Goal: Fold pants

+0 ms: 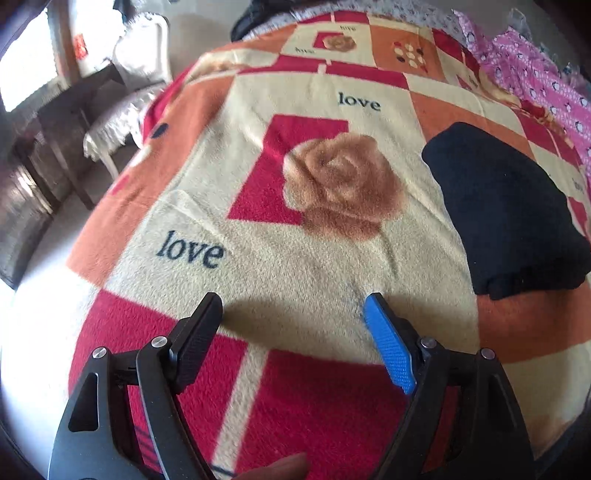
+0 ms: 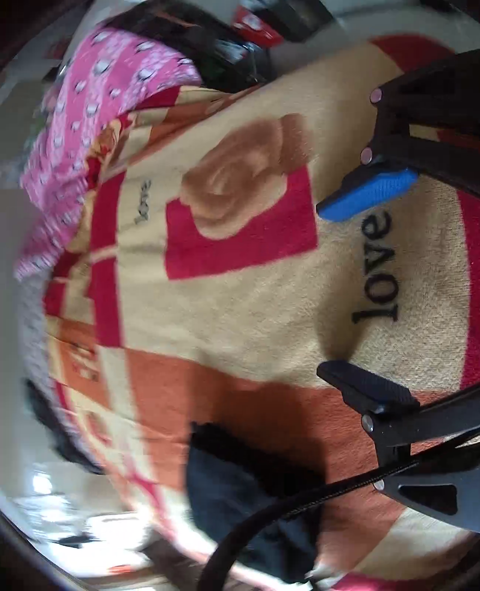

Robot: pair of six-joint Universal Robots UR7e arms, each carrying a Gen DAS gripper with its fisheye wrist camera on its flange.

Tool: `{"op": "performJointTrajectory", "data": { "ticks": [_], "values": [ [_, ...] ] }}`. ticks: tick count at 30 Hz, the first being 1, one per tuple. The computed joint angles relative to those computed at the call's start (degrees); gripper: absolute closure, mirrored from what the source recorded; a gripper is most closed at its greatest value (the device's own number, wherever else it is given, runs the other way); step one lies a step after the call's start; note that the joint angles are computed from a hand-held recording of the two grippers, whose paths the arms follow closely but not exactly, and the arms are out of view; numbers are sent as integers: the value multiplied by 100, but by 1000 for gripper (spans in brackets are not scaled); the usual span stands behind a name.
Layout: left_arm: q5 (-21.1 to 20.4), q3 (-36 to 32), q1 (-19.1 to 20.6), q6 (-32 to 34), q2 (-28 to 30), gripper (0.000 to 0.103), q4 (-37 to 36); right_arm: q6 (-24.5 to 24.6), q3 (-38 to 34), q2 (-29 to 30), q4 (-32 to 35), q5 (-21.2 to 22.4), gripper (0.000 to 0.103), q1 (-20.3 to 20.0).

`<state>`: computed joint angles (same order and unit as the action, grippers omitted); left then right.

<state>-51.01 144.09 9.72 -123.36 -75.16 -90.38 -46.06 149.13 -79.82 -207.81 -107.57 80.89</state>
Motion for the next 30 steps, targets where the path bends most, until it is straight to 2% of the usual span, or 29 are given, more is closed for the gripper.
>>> {"op": "performJointTrajectory", "data": {
  "ticks": [1,2,3,4,7,9,10,11,12,13,15,19,24,30],
  "values": [
    [-1,-15,-20,-47,61,22,45,-305,83,236,-531,57,20,-68],
    [3,-34,3,-35,36,19,51,-379,35,475,-823,-125,15,28],
    [19,27,55,-17,-117,16,-5,-294,-40,659,-1014,-548,13,237],
    [97,107,165,119,-342,12,-89,-124,-147,725,-966,-891,7,382],
    [481,452,408,1041,-976,0,-541,338,-320,487,-210,-986,4,398],
    [587,632,278,1245,-1228,0,-599,219,-346,519,-135,-1131,0,459],
    [545,605,189,1130,-1118,0,-507,-55,-291,590,-410,-949,0,384],
    [533,561,145,1031,-1004,0,-410,-320,-167,645,-772,-526,0,190],
    [523,505,91,949,-869,0,-296,-460,-77,623,-912,-120,0,-24],
    [528,510,92,964,-886,0,-301,-410,-56,528,-813,47,0,-106],
    [539,649,67,912,-1118,0,-445,-441,-59,568,-849,-8,0,-70],
    [600,681,115,1060,-1162,0,-535,-433,-51,594,-886,-35,0,-43],
    [1012,1099,130,1996,-1806,0,-923,-421,-45,589,-880,-25,0,-50],
    [980,1116,-2,1902,-1696,0,-913,-402,-65,579,-830,-51,0,-36]
  ]
}}
